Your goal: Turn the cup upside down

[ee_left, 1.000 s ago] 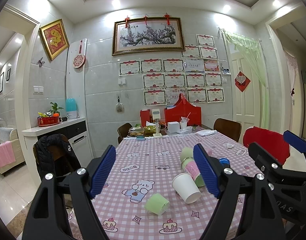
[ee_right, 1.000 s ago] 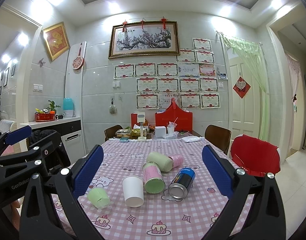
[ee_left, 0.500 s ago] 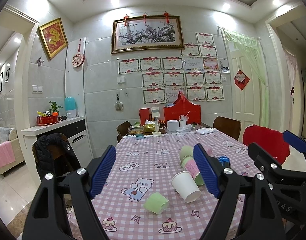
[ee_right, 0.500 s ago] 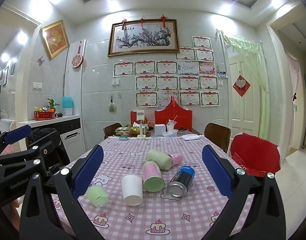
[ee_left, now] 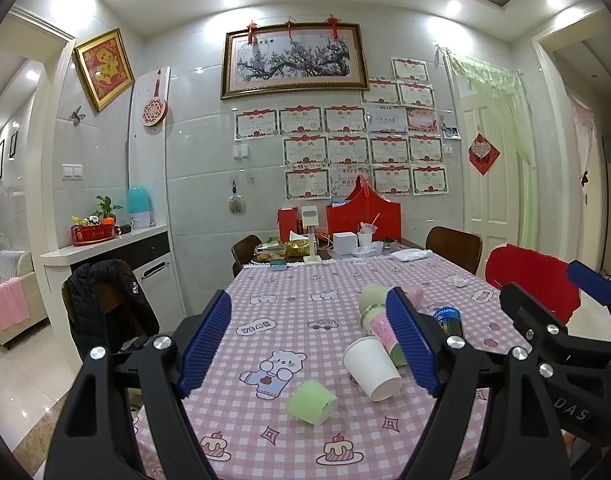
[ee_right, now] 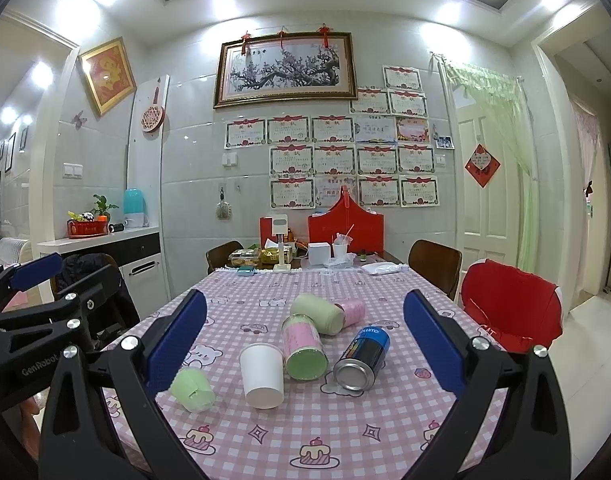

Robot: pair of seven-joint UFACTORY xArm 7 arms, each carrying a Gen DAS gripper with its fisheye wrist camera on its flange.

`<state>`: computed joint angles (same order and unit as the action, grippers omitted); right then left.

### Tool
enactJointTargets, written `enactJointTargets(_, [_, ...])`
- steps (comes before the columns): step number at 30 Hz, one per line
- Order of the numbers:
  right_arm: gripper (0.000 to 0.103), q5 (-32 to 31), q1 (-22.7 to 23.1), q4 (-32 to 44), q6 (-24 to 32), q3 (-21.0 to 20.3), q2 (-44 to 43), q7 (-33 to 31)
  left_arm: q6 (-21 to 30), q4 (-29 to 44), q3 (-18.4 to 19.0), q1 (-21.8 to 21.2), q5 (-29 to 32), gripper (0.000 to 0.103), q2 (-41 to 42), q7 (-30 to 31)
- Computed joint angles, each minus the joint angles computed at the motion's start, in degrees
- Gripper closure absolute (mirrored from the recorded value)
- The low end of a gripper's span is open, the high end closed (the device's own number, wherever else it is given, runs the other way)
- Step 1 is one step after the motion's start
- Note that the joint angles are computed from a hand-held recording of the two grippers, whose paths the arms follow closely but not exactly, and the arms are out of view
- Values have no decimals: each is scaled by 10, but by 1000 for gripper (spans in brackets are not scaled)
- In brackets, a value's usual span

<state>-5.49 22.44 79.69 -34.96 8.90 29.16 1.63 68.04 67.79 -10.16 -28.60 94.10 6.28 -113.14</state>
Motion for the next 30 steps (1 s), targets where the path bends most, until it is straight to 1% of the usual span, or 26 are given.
enactJointTargets(7, [8,-1,-2,17,20,0,12,2,-25,23,7,6,-17,24,11,24])
enactJointTargets(15, [8,-3,-15,49,57,0,35,15,-87,49,22,20,-46,24,30,44])
enactJointTargets(19, [8,7,-17,68,78,-7,52,17,-113,85,35,23,-67,24,64,65])
enactJointTargets(22, [8,18,-18,91,100,-13,71,18,-150,116,49,27,-91,24,94,88])
enactJointTargets(24, [8,23,-22,114,124,-14,88,22,-176,140,60,29,-110,24,116,105])
enactJointTargets(27, [8,21,-38,154,164,-3,115,32,-219,191,77,33,-154,24,161,147])
enactJointTargets(30, [8,25,-47,181,187,0,132,41,-253,259,87,40,-209,24,218,207])
